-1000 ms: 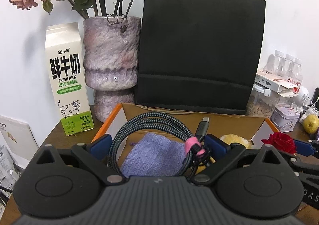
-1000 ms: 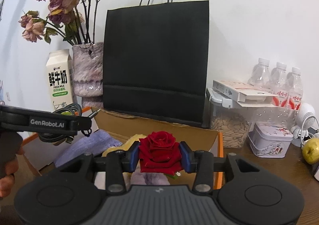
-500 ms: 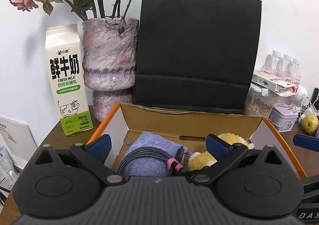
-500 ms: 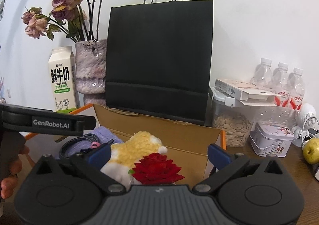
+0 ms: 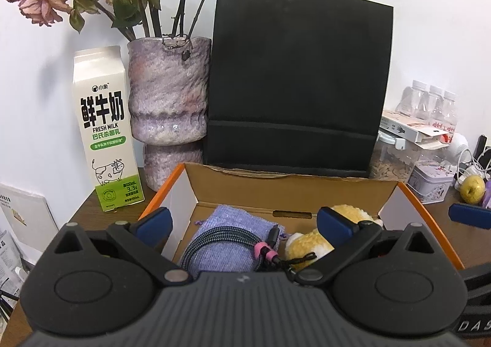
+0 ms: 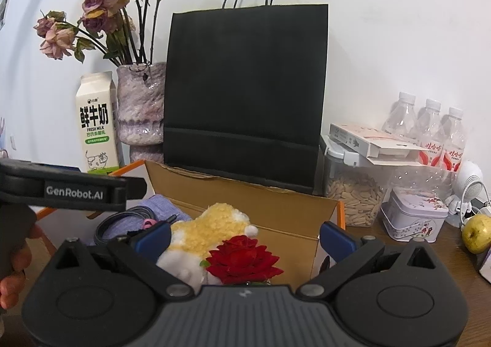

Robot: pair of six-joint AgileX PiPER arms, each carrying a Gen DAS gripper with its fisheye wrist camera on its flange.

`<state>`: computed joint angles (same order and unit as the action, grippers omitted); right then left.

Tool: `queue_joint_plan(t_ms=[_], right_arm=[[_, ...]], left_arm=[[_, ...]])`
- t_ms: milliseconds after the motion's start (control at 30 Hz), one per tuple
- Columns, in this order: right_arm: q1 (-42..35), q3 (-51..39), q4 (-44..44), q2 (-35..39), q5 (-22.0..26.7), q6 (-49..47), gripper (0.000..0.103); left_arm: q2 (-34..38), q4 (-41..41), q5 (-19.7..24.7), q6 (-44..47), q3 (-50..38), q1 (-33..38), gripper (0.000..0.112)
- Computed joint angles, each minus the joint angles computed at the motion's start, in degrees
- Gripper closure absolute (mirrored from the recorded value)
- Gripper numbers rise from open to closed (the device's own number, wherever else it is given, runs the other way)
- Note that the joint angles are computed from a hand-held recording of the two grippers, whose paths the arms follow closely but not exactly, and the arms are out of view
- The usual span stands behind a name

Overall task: Organize objects
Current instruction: 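Lower the cable into the box and open the left tool while the right tool releases the rose there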

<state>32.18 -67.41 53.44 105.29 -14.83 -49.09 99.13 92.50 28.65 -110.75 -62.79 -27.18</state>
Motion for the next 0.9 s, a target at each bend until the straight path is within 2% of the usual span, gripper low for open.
queue_joint_plan(t_ms=[333,900], right_arm=[[1.99,4.17,5.16,-4.18,-0.82,-5.25,0.0],[5.81,15.68,6.04,-12.88,-3.95,-4.26,0.0]], left_arm=[[-4.97,1.01,2.54,-2.7,5.96,-2.77,0.009],[-14.83,-1.19,8.7,-4.44,16.97,-11.1,0.009]])
